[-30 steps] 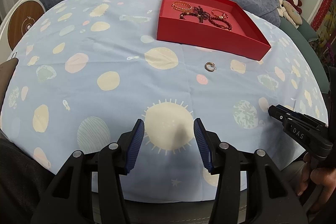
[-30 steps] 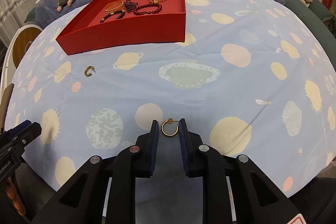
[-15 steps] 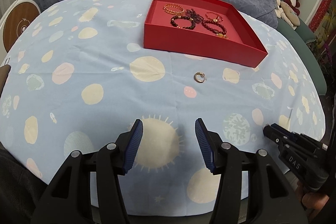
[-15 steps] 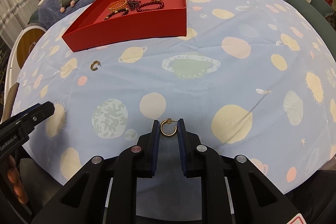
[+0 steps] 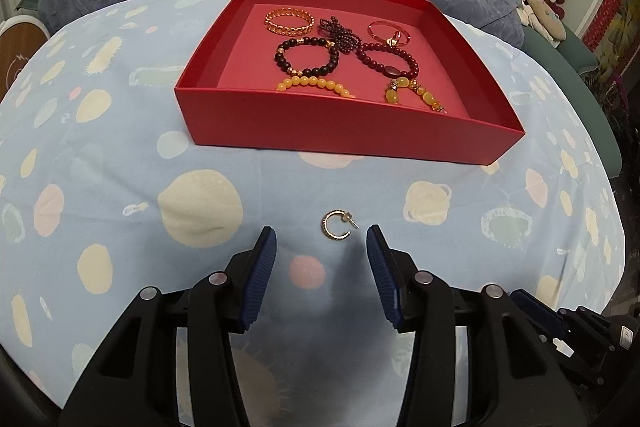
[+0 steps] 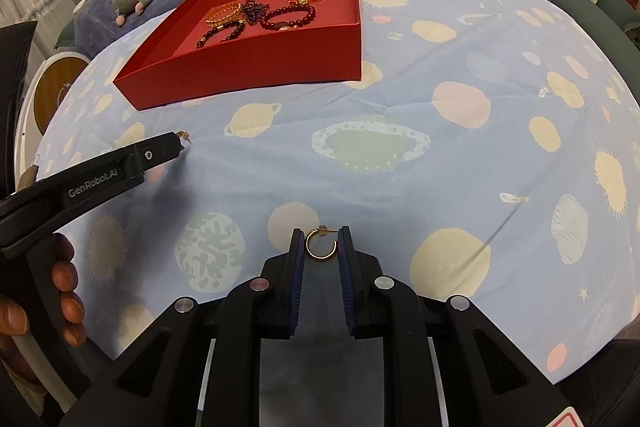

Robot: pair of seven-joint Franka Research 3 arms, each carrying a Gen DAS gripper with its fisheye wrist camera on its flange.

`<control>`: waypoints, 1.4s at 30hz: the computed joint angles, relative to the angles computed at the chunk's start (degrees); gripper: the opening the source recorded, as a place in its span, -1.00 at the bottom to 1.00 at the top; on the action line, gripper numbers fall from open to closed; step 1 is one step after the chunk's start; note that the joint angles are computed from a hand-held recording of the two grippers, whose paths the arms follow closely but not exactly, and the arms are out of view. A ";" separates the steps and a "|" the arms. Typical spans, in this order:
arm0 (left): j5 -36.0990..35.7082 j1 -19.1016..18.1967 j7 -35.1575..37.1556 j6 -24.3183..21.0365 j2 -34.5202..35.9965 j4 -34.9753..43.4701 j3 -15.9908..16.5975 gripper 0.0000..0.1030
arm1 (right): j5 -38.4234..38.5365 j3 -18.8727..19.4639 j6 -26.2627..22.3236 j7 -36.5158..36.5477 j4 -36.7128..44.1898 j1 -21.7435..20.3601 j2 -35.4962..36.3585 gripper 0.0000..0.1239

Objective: Organize jewelry
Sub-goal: 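Grasp the other gold hoop earring with the left tool while the right tool holds its earring, then carry both hoop earrings over the red box and lower them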

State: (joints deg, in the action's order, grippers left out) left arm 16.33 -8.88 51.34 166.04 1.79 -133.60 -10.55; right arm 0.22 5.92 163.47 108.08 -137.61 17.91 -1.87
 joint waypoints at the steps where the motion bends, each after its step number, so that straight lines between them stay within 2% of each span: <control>1: 0.19 0.03 -0.08 -0.11 0.45 0.43 0.07 -0.18 | -0.22 -0.01 0.04 0.04 0.31 -0.02 0.29 -0.74; 3: -0.05 0.13 0.58 0.41 1.06 0.75 0.07 -0.33 | -0.48 -0.06 0.08 0.16 0.95 0.04 0.88 -0.74; 6: 1.77 -0.04 0.11 0.50 1.43 1.13 0.21 -0.41 | -0.37 -0.23 0.17 0.10 1.53 0.20 1.44 -0.74; 10: 4.25 -0.29 -1.33 -0.14 1.74 1.66 0.44 -0.78 | -1.36 -0.35 0.17 0.79 1.94 0.48 1.79 -0.74; 12: 3.50 -0.13 -0.67 -0.07 1.61 1.44 0.29 -0.88 | -1.34 -0.40 0.00 0.77 2.05 0.60 1.76 -0.74; 28: -2.10 -0.86 2.30 -0.44 -4.86 -3.90 -0.39 -0.89 | 1.18 0.39 0.92 -0.42 0.73 1.05 -0.76 -0.74; 42: -5.20 -2.98 5.31 -3.22 -12.56 -6.74 -0.44 -0.89 | 5.01 1.85 1.88 -3.18 0.41 1.40 -5.66 -0.74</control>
State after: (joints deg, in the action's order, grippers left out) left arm 11.13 -11.85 56.65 162.82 -10.77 -140.34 -10.99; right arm 5.23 7.77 165.35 104.90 -137.20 19.31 -7.53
